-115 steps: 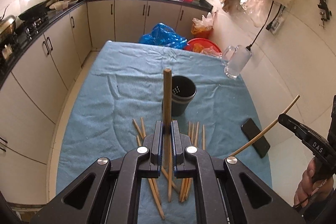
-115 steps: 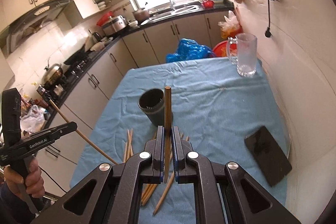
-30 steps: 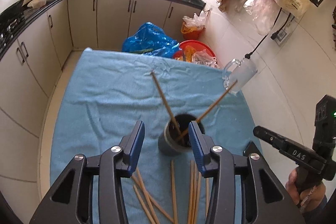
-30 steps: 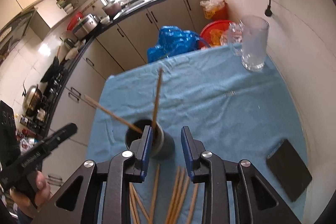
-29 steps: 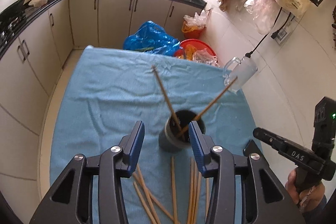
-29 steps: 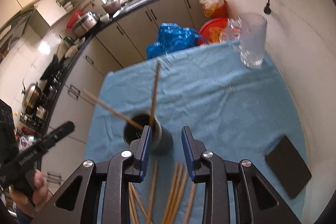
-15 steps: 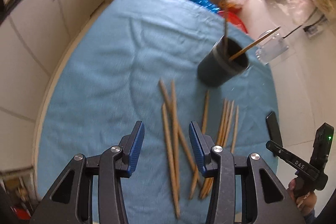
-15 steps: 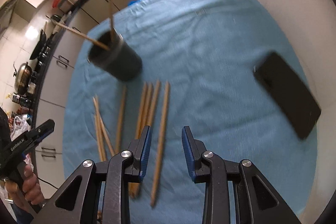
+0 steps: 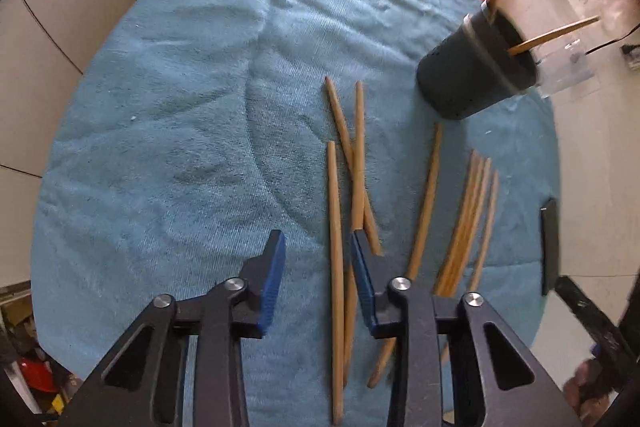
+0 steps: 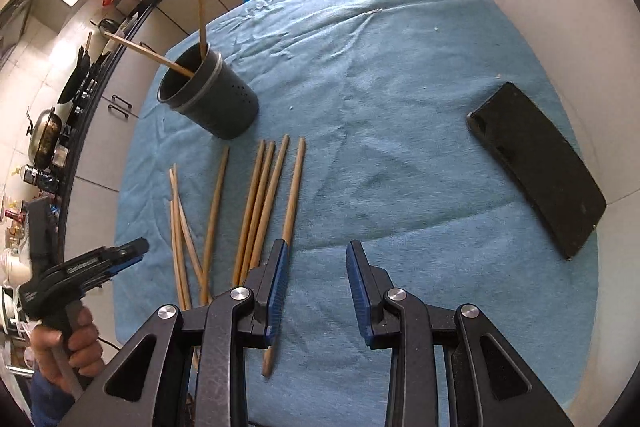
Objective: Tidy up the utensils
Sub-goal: 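Move both open grippers back down to the remaining chopsticks, then close the left gripper on a chopstick while the right gripper grasps another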
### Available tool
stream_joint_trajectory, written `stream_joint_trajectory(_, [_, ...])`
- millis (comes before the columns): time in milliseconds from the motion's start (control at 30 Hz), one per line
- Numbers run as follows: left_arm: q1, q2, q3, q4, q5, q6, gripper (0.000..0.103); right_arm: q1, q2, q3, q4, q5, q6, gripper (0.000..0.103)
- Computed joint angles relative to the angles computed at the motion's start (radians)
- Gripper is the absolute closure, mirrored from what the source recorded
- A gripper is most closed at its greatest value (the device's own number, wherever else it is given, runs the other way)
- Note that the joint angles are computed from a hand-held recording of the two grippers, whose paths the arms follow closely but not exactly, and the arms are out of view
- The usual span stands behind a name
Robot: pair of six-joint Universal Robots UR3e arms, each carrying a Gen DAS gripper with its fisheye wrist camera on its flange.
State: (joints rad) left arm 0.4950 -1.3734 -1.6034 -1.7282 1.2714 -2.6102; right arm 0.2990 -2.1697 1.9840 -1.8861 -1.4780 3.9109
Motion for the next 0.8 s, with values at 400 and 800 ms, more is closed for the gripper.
stream_joint_trajectory(400, [-0.143, -0.090, -0.035, 0.168, 0.098, -0.085, 0.081, -0.114, -0.195, 0.017, 0.172, -0.001, -0.027, 0.071])
stream_joint_trajectory(800, [-0.047, -0.008, -0.093, 0.161, 0.131, 0.028, 0.096, -0.093, -0.024, 0.002, 0.070, 0.031, -0.035, 0.071])
